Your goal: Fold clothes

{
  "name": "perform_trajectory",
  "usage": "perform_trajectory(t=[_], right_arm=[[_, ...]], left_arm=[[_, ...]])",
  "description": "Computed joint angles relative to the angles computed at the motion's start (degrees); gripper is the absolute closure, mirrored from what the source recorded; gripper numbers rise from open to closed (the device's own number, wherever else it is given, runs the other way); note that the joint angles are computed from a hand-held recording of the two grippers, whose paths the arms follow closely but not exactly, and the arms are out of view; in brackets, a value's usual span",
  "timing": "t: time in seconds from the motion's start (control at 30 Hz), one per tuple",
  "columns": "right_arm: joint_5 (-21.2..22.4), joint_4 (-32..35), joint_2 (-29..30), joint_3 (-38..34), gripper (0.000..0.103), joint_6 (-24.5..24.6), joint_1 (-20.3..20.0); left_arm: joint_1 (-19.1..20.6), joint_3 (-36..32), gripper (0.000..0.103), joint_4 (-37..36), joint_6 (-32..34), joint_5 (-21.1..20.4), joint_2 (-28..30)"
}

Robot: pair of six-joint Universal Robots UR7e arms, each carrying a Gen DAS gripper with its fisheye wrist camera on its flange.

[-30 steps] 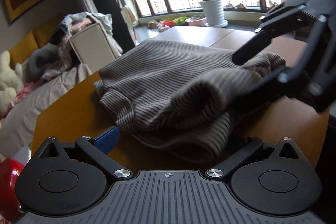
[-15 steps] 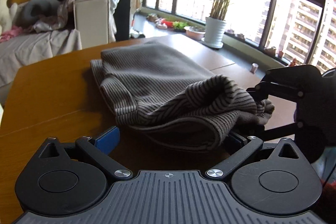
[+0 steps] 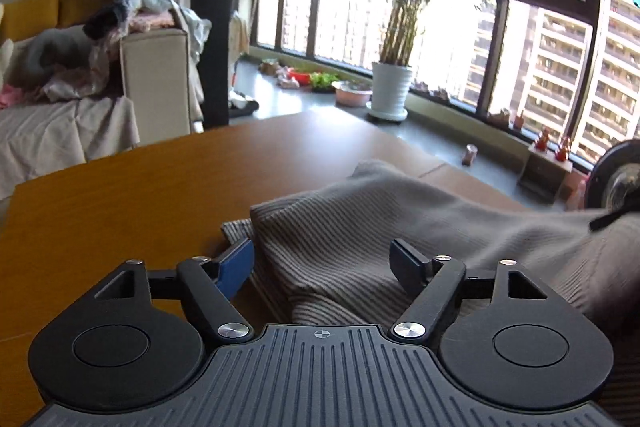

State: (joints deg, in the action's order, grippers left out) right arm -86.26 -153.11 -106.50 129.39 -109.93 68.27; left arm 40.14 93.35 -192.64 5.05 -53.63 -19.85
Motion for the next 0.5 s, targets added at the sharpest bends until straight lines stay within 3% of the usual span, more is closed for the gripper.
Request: perform_trajectory(t=[0.13, 0.2, 0.37, 0.5], right_arm=[[-3.38, 11.55, 4.76, -10.56, 0.069, 7.24, 6.45], [-4.70, 14.18, 10.59, -16.39, 0.069, 10.60, 8.17], [-7.19, 15.23, 27.16, -29.34, 0.063, 24.17, 7.83], [-4.56, 15.87, 32.44, -32.91, 0.047, 25.48, 5.53]], left_arm=[[2.15, -1.30, 0.024, 6.21, -1.23, -2.90, -0.02], [2.92, -1.00, 0.024, 6.21, -1.03, -4.17, -0.41], [4.43, 0.13, 0.024, 6.52, -3.69, -6.14, -1.67], [4.14, 1.07, 0.026, 7.55, -4.71, -2.43, -3.33]])
